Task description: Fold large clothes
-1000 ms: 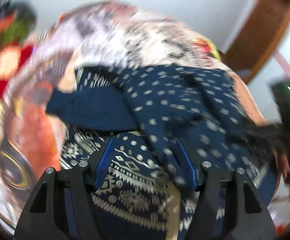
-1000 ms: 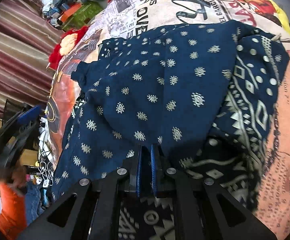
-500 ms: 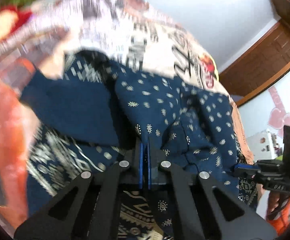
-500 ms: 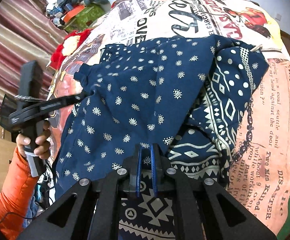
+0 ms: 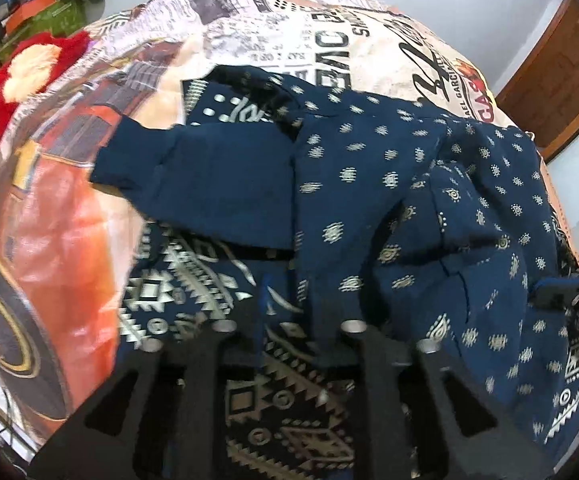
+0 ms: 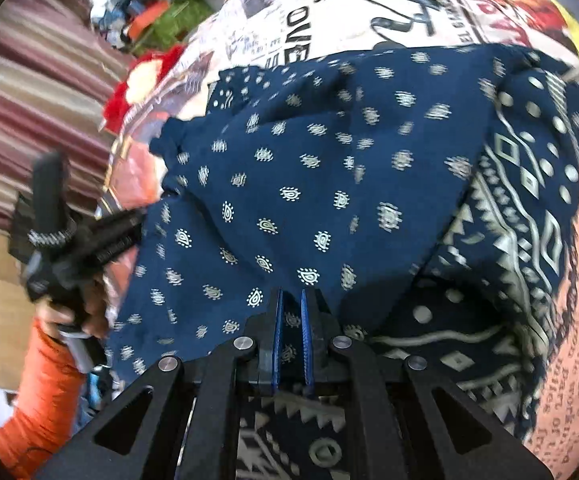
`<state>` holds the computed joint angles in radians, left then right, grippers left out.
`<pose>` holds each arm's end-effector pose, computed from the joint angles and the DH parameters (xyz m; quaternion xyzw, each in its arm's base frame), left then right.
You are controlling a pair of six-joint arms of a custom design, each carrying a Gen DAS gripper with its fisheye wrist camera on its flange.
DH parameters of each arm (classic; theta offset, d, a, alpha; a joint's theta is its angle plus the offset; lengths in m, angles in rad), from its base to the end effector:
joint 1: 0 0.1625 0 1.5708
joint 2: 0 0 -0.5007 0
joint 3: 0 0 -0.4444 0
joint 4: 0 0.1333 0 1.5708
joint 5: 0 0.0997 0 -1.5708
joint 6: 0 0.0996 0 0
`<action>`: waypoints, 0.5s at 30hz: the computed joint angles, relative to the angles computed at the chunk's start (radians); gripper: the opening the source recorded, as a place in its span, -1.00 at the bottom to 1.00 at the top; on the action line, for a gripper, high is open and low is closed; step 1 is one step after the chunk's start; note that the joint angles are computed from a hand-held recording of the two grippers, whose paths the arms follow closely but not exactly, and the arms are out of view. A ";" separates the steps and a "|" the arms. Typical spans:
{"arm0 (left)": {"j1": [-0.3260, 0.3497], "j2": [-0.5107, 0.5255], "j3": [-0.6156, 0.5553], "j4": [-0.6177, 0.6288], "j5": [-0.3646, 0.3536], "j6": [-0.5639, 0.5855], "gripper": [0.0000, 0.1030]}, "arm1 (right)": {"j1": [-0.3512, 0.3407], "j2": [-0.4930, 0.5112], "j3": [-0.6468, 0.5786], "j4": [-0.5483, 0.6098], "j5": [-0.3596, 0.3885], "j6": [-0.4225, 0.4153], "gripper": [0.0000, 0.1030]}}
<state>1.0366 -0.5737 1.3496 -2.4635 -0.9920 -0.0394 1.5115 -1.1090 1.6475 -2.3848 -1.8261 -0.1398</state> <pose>-0.2694 -0.8242 0.0518 0.2182 0.9317 -0.1342 0.2574 0.0649 -0.7319 0.3172 0.0221 -0.9824 0.1230 0.1390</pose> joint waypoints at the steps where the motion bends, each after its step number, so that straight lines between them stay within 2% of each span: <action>1: 0.000 -0.009 0.004 -0.001 -0.001 0.000 -0.41 | -0.005 -0.011 0.000 0.009 0.013 0.010 -0.90; 5: 0.000 -0.048 0.023 -0.044 0.028 0.017 -0.35 | -0.009 -0.062 0.026 -0.038 -0.006 0.004 -0.90; 7: 0.004 -0.065 0.028 -0.075 0.049 0.021 -0.16 | -0.005 -0.081 0.040 -0.079 -0.038 -0.008 -0.90; 8: 0.007 -0.067 0.023 -0.086 0.061 0.017 -0.01 | 0.001 -0.094 0.054 -0.128 -0.081 -0.022 -0.90; 10: 0.016 -0.076 0.019 -0.100 0.078 0.003 0.09 | 0.006 -0.109 0.073 -0.196 -0.124 -0.044 -0.90; 15: 0.057 -0.060 -0.050 -0.011 0.048 -0.081 0.17 | -0.028 -0.146 0.077 -0.262 -0.109 -0.007 -0.90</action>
<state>1.0936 -0.6334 1.2999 -2.4742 -0.9441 -0.1207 1.4840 -1.2549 1.7247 -2.6470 -1.9346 -0.1470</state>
